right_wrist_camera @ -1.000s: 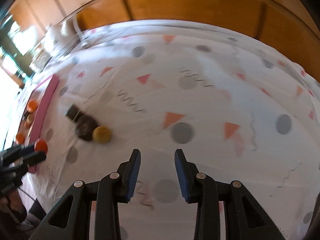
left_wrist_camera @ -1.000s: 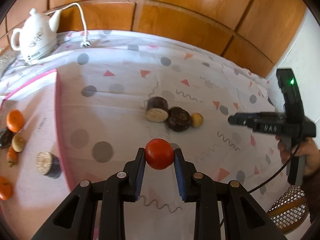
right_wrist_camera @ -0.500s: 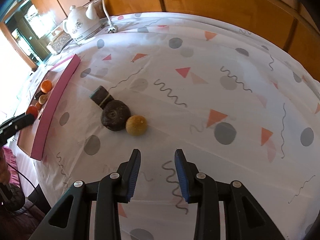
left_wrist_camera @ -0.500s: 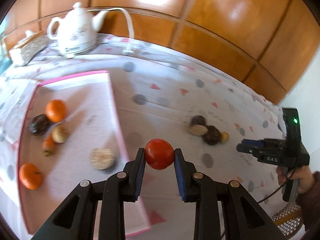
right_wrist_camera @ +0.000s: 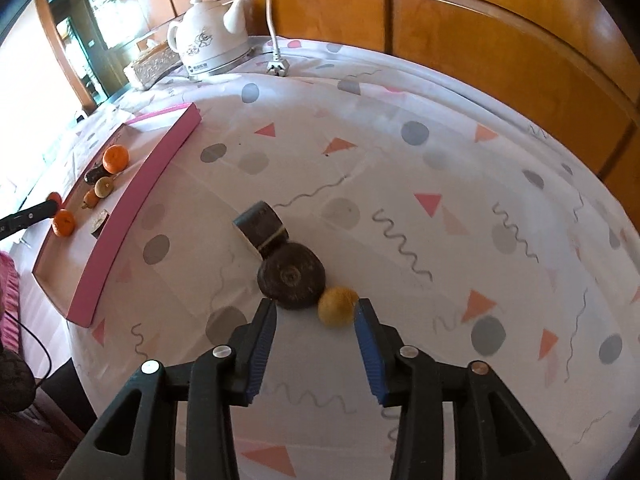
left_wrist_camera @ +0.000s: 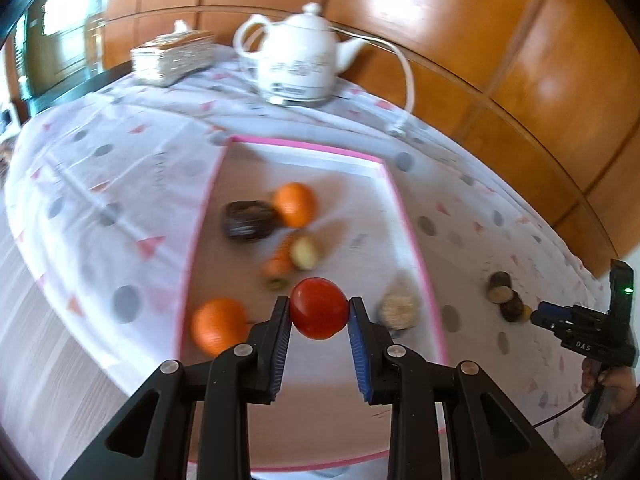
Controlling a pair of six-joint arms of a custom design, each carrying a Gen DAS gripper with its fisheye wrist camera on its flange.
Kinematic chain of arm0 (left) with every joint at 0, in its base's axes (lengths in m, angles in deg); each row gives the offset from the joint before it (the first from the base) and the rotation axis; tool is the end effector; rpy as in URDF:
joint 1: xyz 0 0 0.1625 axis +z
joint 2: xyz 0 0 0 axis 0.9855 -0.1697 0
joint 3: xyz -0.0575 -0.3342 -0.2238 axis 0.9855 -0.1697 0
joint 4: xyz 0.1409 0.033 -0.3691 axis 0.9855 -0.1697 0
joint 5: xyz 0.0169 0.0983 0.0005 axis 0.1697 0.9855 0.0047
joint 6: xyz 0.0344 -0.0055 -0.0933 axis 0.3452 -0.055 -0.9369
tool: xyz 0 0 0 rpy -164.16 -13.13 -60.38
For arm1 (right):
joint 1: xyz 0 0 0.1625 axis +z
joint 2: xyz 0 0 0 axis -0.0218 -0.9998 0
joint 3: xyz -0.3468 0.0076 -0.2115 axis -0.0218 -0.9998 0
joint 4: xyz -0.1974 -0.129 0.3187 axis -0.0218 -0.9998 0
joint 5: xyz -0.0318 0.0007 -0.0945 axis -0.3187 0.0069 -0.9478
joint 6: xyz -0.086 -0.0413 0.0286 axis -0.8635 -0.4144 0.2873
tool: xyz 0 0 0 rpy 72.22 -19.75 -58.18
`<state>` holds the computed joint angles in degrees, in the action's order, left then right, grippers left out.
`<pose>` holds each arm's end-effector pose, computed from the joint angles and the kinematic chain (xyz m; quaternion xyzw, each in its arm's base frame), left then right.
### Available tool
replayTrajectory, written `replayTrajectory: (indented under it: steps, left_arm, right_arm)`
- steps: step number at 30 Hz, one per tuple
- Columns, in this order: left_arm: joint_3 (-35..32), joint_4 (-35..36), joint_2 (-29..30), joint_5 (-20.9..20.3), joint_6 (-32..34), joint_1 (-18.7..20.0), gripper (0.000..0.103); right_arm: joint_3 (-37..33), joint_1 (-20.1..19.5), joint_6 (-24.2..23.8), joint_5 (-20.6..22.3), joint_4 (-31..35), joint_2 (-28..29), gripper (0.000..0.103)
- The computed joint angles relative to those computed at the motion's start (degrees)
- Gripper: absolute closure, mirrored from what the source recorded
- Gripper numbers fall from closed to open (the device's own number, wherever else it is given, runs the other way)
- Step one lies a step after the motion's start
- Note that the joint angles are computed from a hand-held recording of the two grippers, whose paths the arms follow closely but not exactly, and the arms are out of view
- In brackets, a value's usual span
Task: Organize fruits
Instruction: 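Carry the tomato into the tray with the left tool while the right tool reaches the dark root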
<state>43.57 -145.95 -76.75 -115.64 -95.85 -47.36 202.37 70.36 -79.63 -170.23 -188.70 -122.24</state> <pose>-0.3510 -0.4677 0.0277 0.0846 0.9236 -0.2894 0.2367 -0.0717 -0.4848 0.4156 0.1988 -0.9185 0.1793 0.2909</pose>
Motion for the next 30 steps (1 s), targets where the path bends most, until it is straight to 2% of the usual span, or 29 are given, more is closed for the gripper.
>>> replayTrajectory:
  steps: [5, 10, 14, 16, 19, 23, 29, 30]
  left_arm:
    - [4.79, 2.67, -4.62, 2.05, -5.73, -0.14, 0.074]
    - [8.56, 5.11, -9.03, 4.57, -11.17, -0.8, 0.074]
    - [10.15, 4.45, -10.48, 4.84, -11.94, -1.17, 0.074]
    - [9.61, 3.19, -9.62, 4.07, -10.19, -1.18, 0.074]
    - [7.66, 1.04, -7.38, 1.73, -5.64, -0.88, 0.074]
    - [4.42, 0.82, -3.96, -0.6, -3.47, 0.11, 0.074]
    - [0.83, 2.74, -0.51, -0.48, -2.38, 0.78, 0.074]
    - [0.3, 3.51, -0.05, -0.49, -2.39, 0.93, 0.074]
  right_arm:
    - [-0.91, 1.79, -0.8, -1.72, -1.03, 2.31, 0.062]
    - [-1.08, 1.71, -0.54, -1.74, -1.85, 3.38, 0.061]
    - [-0.95, 1.65, -1.19, -1.44, -2.46, 3.98, 0.057]
    - [-0.95, 1.73, -1.73, -1.32, -2.8, 4.32, 0.053]
    - [-0.77, 1.97, -3.3, -1.47, -3.23, 4.86, 0.052]
    - [0.15, 2.54, -6.36, -3.15, -6.24, 6.01, 0.052]
    - [0.75, 2.47, -9.41, -3.72, -8.55, 7.15, 0.052]
    - [0.78, 2.49, -9.89, -3.83, -8.79, 7.15, 0.055]
